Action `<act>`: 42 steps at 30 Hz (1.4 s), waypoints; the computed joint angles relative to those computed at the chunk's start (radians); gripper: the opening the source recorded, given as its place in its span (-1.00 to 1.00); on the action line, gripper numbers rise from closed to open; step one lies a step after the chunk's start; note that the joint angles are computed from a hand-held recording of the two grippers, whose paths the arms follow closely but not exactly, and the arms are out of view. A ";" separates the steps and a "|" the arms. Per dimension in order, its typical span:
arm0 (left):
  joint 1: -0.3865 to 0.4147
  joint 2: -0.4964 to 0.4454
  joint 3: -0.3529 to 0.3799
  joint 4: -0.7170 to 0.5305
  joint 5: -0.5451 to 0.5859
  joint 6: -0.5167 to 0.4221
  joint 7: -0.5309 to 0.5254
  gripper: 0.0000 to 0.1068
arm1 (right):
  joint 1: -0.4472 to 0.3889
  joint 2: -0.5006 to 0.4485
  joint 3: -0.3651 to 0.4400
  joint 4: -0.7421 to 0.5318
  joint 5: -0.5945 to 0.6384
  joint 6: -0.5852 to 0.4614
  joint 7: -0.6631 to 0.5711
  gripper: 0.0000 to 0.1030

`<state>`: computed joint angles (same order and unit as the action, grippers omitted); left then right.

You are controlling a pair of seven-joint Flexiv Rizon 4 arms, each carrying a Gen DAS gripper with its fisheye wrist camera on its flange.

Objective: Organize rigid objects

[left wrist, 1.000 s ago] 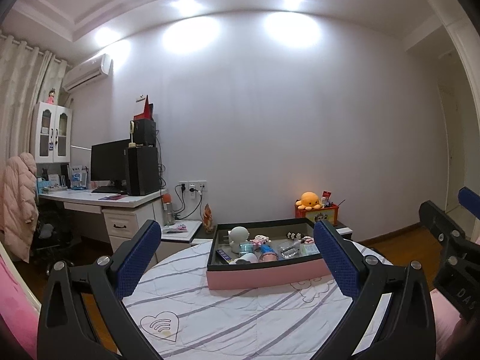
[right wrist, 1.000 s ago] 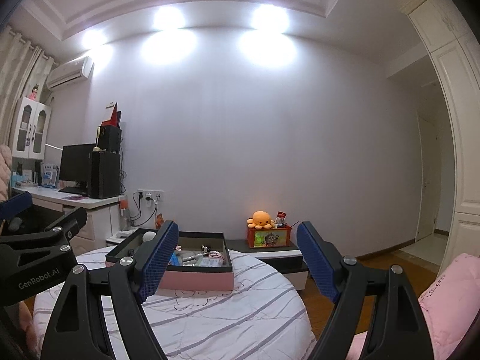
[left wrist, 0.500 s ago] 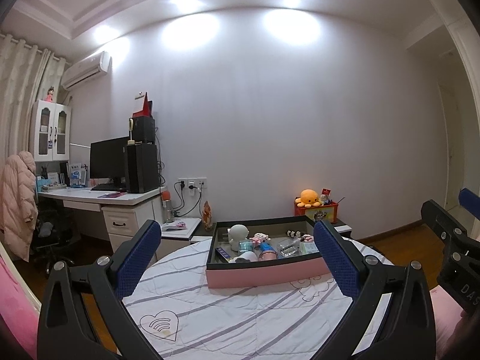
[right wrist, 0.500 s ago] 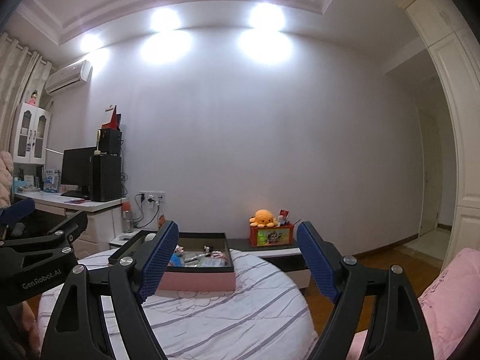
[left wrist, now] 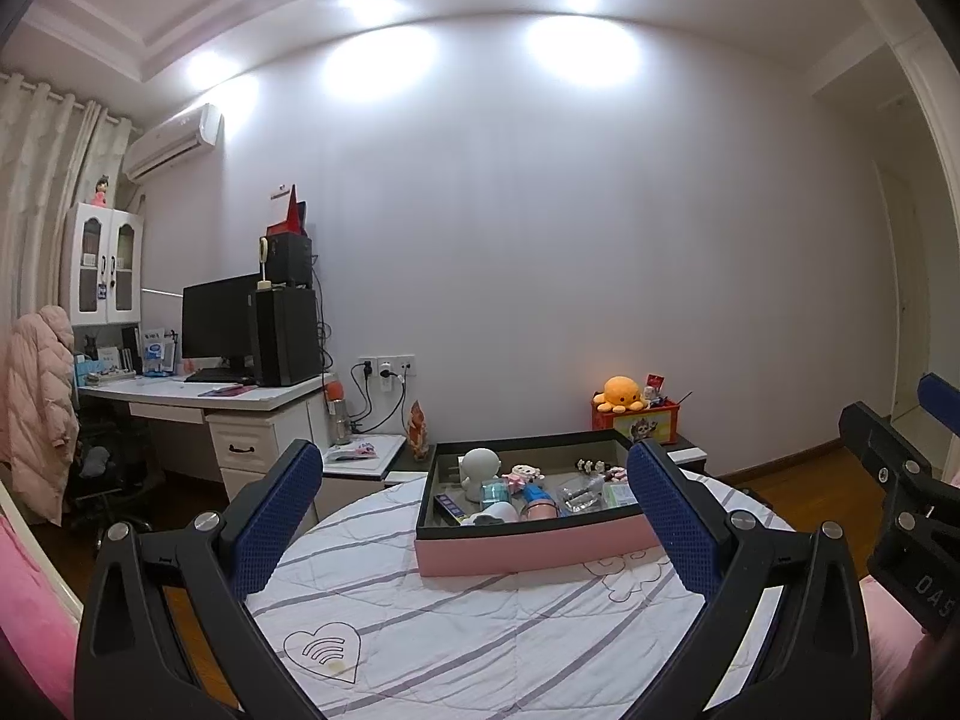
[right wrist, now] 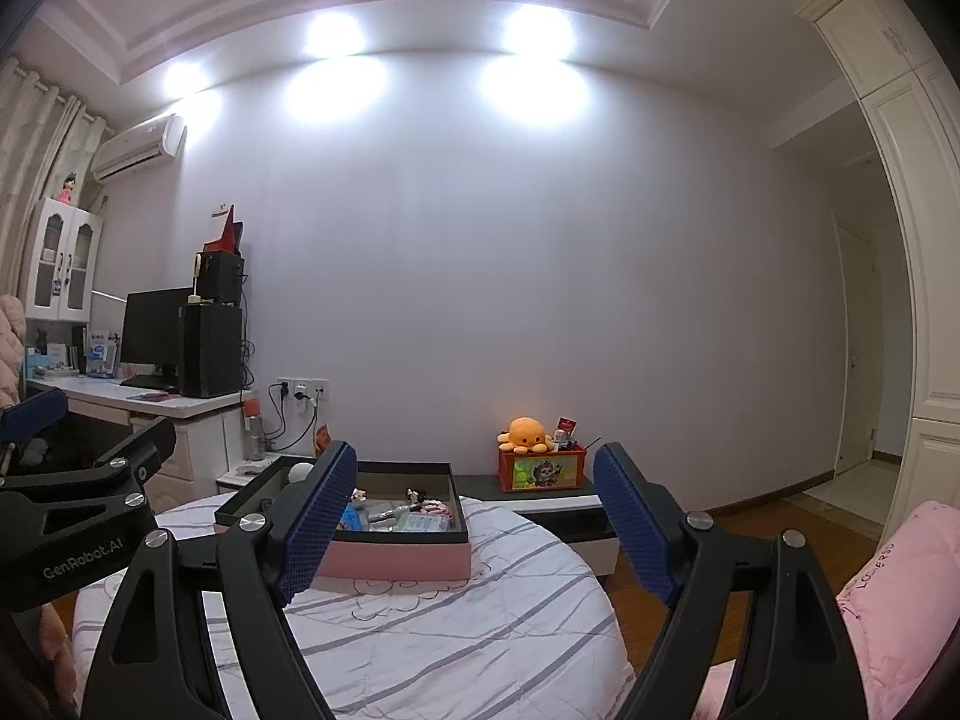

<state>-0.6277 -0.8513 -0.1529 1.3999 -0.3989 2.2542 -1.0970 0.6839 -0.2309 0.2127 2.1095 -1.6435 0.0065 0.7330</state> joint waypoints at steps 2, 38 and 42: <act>-0.006 -0.001 0.006 -0.001 -0.010 0.002 0.006 0.92 | -0.003 0.002 0.000 0.000 0.001 0.008 0.001 0.60; 0.005 0.009 0.001 0.013 0.001 0.017 0.008 0.92 | -0.015 -0.001 -0.006 -0.011 -0.008 0.038 -0.012 0.61; 0.005 0.009 0.000 0.012 0.002 0.017 0.008 0.92 | -0.015 0.000 -0.007 -0.010 -0.013 0.044 -0.017 0.61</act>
<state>-0.6224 -0.8425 -0.1530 1.4124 -0.3969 2.2717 -1.0893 0.6685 -0.2314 0.2055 2.0997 -1.6568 0.0503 0.7161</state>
